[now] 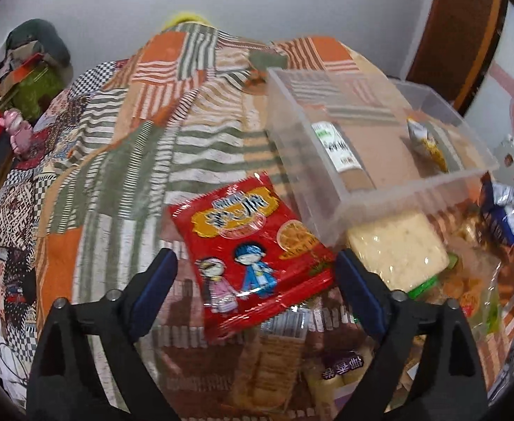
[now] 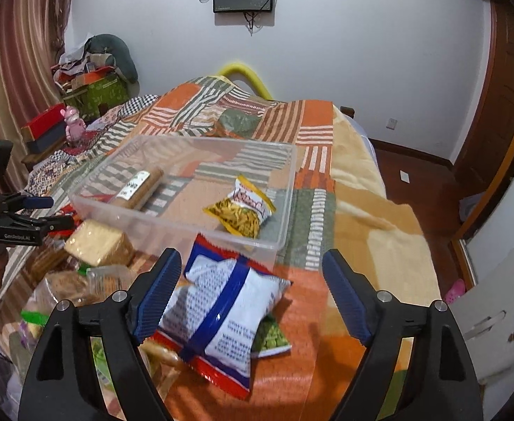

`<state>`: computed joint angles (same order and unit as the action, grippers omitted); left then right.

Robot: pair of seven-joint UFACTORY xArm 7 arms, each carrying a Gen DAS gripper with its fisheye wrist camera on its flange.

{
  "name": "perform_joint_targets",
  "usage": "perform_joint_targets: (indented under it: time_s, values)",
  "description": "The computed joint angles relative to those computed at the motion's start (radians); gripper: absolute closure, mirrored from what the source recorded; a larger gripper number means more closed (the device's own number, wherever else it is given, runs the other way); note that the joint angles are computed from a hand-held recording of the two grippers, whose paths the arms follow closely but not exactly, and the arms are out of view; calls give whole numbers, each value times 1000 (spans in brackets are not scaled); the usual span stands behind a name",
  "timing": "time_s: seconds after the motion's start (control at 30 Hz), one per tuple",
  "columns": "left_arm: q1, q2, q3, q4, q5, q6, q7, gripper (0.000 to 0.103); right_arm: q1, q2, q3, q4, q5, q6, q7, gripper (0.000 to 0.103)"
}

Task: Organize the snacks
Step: 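Grasp red cartoon bag with left tool while right tool grasps white-and-blue chip bag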

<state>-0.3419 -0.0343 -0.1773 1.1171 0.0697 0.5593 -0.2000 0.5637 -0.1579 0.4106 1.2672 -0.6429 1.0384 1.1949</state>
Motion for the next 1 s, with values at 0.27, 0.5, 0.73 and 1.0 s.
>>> perform_joint_targets:
  time_s: [0.27,0.5,0.73,1.0]
  values:
    - [19,7,21,-41,34,19,-92,10,2,-34,10,-39,30,-1,25,20]
    - [53,-78,32,-108,1,-14,-70,10,-8,-55,25,-57,45,-4,58,20]
    - [62,-5,21,-23,17,-43,-100,10,-13,-42,30,-55,60,-24,80,13]
    - [38,114,29,58,-30,-27,-64,7,-7,-5,4,-51,82,-72,86,11]
